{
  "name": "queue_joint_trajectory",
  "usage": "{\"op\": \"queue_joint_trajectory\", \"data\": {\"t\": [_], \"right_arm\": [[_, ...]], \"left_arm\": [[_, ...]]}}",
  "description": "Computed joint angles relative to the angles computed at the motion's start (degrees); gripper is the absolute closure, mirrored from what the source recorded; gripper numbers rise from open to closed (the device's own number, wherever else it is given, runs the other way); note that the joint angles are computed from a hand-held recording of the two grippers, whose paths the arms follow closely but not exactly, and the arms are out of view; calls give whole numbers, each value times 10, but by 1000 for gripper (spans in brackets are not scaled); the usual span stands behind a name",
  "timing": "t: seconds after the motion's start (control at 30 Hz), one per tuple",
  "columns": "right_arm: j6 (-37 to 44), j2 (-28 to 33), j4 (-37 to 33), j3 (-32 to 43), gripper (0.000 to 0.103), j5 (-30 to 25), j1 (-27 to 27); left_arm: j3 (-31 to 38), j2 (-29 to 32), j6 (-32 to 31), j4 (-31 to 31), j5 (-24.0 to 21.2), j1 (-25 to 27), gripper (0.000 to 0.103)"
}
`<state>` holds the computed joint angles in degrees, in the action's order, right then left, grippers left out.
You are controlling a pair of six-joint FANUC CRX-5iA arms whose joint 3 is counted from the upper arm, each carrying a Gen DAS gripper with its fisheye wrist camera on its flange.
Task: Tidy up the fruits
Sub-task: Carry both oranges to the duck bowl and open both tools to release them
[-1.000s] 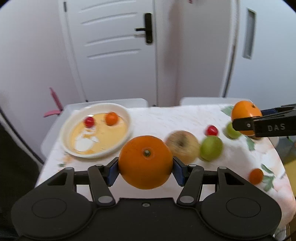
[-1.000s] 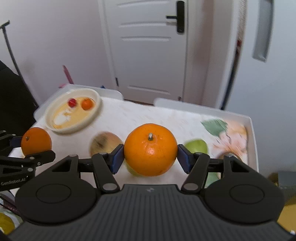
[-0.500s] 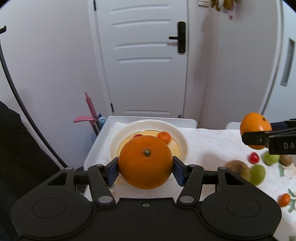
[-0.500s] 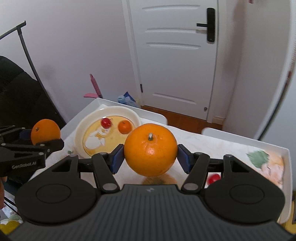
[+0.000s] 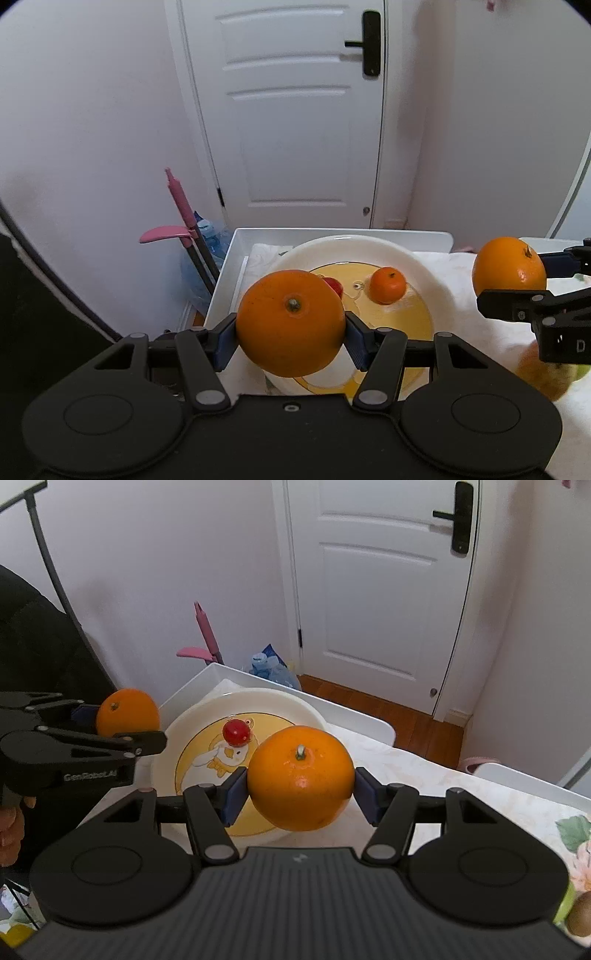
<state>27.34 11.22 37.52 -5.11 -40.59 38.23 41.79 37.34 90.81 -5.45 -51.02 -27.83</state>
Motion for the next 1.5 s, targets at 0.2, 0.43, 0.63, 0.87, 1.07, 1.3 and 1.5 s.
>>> {"op": "queue_joint_trajectory", "data": {"t": [0.2,0.43,0.63,0.87,1.07,1.3,1.5], "right_arm": [[17,37,-24,34,27,-7,-12],[27,64,-46,60,27,-12,-22],[23,69,-50,65,27,-15,-27],[22,67,-45,67,27,-20,-27],[52,70,-59,77,27,-22,-25],[97,95,-102,105,27,-11,-26],[98,108,-105,108,27,-2,-22]], "left_arm": [[50,49,-57,22,-21,7,40],[91,89,-98,31,-50,7,40],[123,113,-108,41,-72,9,34],[50,68,-120,46,-8,10,10],[10,42,-108,55,3,14,10],[-31,13,-100,51,11,15,10],[-65,-7,-94,46,21,20,10]]}}
